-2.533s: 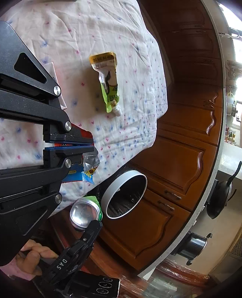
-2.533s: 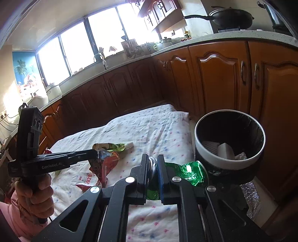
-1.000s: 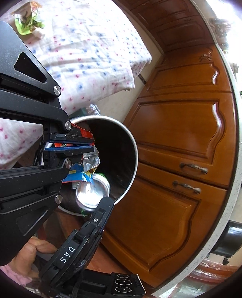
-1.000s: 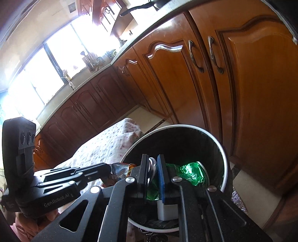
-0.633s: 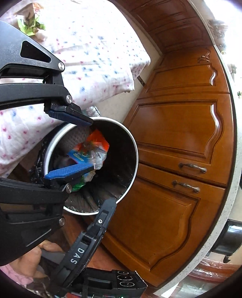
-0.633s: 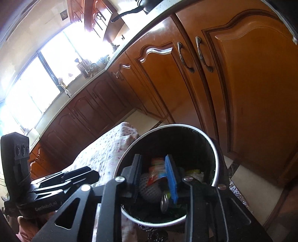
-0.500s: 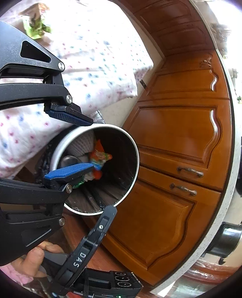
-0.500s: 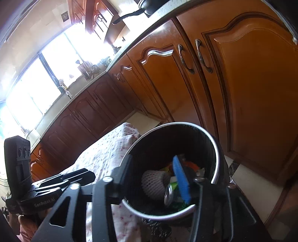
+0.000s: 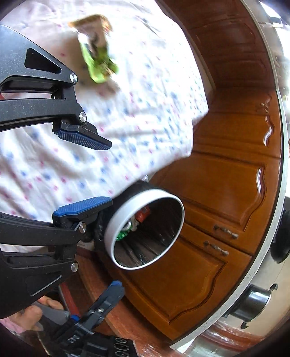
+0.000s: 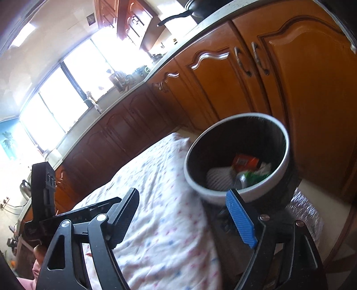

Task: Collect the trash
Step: 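Move both open tools back to the table toward the pouch and carton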

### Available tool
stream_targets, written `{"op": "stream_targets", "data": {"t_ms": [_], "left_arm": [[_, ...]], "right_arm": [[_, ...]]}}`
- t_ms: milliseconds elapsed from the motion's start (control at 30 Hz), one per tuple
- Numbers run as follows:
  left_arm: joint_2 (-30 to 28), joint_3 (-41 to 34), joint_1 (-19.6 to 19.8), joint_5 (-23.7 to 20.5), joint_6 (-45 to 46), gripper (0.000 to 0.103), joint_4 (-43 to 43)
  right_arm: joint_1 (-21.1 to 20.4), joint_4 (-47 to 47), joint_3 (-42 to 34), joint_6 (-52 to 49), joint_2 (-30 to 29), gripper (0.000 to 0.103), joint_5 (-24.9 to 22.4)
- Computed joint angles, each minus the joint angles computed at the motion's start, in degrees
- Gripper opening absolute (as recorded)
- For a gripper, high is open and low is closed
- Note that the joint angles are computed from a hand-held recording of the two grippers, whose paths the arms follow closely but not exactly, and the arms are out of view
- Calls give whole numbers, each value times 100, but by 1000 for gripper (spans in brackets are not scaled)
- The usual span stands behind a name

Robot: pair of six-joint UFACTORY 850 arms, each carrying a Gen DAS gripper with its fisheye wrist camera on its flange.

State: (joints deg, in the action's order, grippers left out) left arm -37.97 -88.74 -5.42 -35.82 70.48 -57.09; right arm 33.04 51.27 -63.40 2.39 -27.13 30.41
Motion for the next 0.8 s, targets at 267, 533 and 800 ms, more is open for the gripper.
{"op": "stream_targets", "data": {"t_ms": [267, 533, 800], "left_arm": [[153, 360, 422, -13, 198, 44, -65], [218, 572, 766, -34, 339, 44, -102], [202, 644, 1059, -82, 338, 43, -51]], "right_arm": [[304, -111, -170, 185, -221, 83, -74], [456, -346, -476, 377, -540, 83, -440], [559, -392, -865, 97, -786, 83, -816]]}}
